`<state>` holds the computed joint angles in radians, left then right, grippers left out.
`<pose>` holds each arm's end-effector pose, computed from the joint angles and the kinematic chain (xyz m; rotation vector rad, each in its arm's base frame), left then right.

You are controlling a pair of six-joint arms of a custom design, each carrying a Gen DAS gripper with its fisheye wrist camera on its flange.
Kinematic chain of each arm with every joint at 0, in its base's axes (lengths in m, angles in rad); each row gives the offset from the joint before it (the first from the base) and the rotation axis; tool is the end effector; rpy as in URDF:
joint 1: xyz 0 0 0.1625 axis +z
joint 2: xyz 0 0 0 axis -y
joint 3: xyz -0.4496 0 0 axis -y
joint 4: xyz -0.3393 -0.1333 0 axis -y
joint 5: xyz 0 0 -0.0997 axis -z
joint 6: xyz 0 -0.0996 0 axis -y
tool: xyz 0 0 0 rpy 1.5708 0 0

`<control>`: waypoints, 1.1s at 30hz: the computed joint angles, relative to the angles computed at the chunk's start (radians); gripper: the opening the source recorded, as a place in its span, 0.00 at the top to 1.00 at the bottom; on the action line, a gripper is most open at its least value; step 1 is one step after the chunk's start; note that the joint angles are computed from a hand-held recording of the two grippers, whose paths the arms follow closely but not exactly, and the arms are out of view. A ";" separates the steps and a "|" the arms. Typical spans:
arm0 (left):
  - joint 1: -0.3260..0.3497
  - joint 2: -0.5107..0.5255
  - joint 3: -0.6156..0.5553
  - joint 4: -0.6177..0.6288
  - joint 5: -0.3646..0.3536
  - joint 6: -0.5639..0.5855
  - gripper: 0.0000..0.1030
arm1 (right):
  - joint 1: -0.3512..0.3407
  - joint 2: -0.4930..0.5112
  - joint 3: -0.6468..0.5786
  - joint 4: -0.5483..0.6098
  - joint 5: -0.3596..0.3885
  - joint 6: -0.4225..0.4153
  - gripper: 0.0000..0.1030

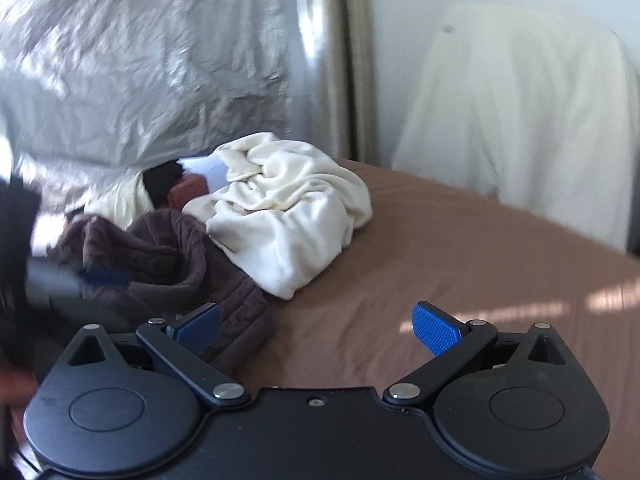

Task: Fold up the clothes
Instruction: 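Reach both grippers into the cream fleece and close the right gripper on it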

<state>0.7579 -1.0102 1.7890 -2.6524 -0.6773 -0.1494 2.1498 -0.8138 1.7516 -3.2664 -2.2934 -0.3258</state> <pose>-0.2867 -0.5617 0.2751 0.6026 2.2761 -0.8382 0.4029 -0.4931 0.2300 0.7025 -2.2467 1.0304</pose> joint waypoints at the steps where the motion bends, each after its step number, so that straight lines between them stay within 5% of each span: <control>1: 0.021 0.017 -0.064 0.041 -0.007 0.000 0.00 | -0.001 0.007 -0.059 0.105 -0.034 -0.031 0.00; 3: 0.044 0.068 -0.207 0.165 0.076 -0.055 0.00 | 0.006 0.035 -0.196 0.314 -0.132 -0.100 0.00; 5: 0.067 0.119 -0.321 0.158 0.115 -0.045 0.00 | 0.008 0.065 -0.352 0.524 -0.184 -0.150 0.00; 8: 0.103 0.188 -0.483 0.215 0.120 -0.092 0.00 | -0.004 0.116 -0.600 0.795 -0.151 -0.148 0.00; 11: 0.148 0.235 -0.560 0.196 0.072 -0.090 0.00 | -0.062 0.159 -0.741 0.851 0.014 -0.101 0.00; 13: 0.171 0.257 -0.535 0.022 0.079 -0.062 0.00 | -0.102 0.184 -0.813 0.863 0.122 -0.065 0.00; 16: 0.211 0.289 -0.509 -0.275 0.038 0.002 0.00 | -0.172 0.146 -0.729 0.829 0.221 0.081 0.00; 18: 0.242 0.298 -0.516 -0.339 -0.031 0.042 0.00 | -0.212 0.109 -0.672 0.892 0.246 0.102 0.00; 22: 0.274 0.345 -0.584 -0.257 0.001 0.058 0.00 | -0.275 0.087 -0.607 0.839 0.246 0.019 0.00; 27: 0.315 0.372 -0.640 -0.061 -0.067 -0.015 0.02 | -0.329 0.175 -0.754 0.869 0.370 0.014 0.00; 33: 0.336 0.374 -0.648 -0.030 -0.123 -0.035 0.04 | -0.345 0.330 -1.028 0.979 0.533 0.182 0.00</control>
